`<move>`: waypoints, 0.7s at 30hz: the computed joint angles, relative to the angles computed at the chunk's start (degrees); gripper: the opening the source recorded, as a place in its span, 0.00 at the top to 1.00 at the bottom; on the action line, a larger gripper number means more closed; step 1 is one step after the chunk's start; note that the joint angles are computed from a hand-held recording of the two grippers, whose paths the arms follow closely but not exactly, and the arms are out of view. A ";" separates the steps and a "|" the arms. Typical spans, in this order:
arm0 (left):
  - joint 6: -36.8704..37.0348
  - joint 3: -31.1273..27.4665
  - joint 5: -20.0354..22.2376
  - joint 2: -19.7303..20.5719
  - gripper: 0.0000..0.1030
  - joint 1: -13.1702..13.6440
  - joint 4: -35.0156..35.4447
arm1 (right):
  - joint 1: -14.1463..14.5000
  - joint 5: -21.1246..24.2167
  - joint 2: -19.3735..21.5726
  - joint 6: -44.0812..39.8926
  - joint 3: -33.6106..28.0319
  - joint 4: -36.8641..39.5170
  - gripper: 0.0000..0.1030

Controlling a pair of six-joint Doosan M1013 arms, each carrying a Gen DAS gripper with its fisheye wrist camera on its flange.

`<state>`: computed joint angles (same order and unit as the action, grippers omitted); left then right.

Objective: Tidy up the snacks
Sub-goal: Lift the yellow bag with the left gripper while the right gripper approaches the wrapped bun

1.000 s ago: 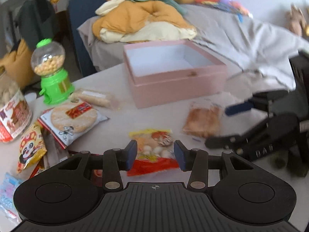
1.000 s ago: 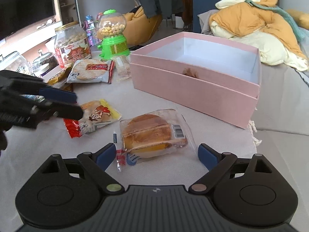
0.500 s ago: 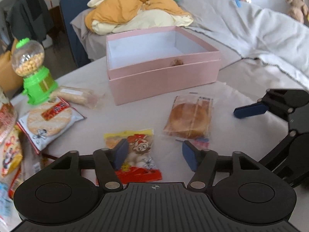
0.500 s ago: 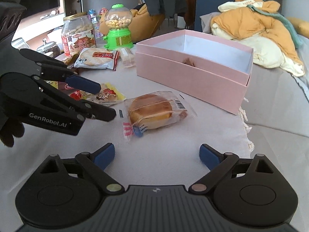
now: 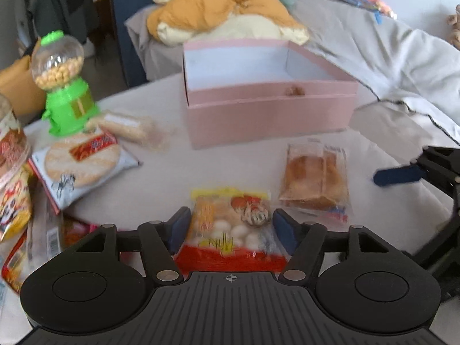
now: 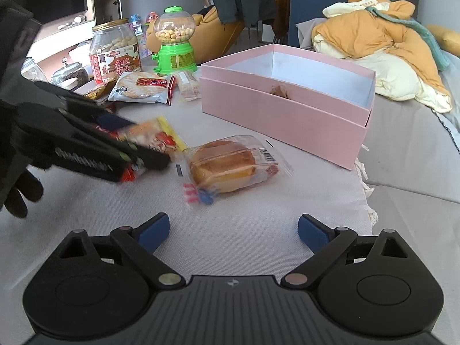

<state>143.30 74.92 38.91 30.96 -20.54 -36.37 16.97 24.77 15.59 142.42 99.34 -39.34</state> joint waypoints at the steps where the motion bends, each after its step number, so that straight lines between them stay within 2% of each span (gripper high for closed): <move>1: 0.08 -0.16 -0.20 0.21 0.31 0.10 -0.94 | 0.00 -0.01 0.02 -0.06 -0.01 0.10 0.06; 3: -0.86 -0.63 0.62 0.50 0.37 0.47 -2.29 | -0.05 -0.05 -0.01 -0.16 -0.01 0.36 0.06; 5: -0.13 0.01 1.18 0.14 0.38 1.07 -4.88 | 0.12 0.60 -0.07 2.01 -0.04 -1.53 0.06; 9: -2.26 4.94 -5.75 -2.33 0.38 1.69 -7.10 | -0.31 3.15 -0.16 5.95 -0.33 -3.77 0.06; 10: -1.54 6.09 -6.75 -2.78 0.38 2.03 -9.15 | -0.28 5.12 0.01 7.98 -0.59 -5.50 0.06; 13: 3.68 8.17 -7.69 -3.34 0.38 2.85 -16.22 | 0.83 15.69 1.31 15.81 -2.18 -13.16 0.06; 15: 5.23 8.58 -8.11 -3.42 0.38 2.88 -17.69 | 1.62 20.52 1.71 18.60 -2.90 -15.60 0.06; 16: 5.41 8.61 -8.18 -3.42 0.38 2.86 -17.83 | 1.69 20.13 1.33 18.48 -2.85 -15.00 0.06; 18: 6.29 8.76 -8.30 -3.43 0.38 2.87 -18.74 | 1.08 13.88 -0.24 16.39 -1.89 -10.62 0.06; 19: 6.70 8.88 -8.29 -3.45 0.38 2.91 -19.32 | 0.53 9.89 -0.83 13.19 -1.60 -6.30 0.06; 21: 7.36 8.91 -8.02 -3.36 0.38 3.08 -20.30 | -0.02 6.37 -0.58 5.35 -2.39 1.56 0.06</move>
<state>150.66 83.84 30.89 27.60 -17.46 -56.67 16.95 31.13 15.01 147.77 96.95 -37.78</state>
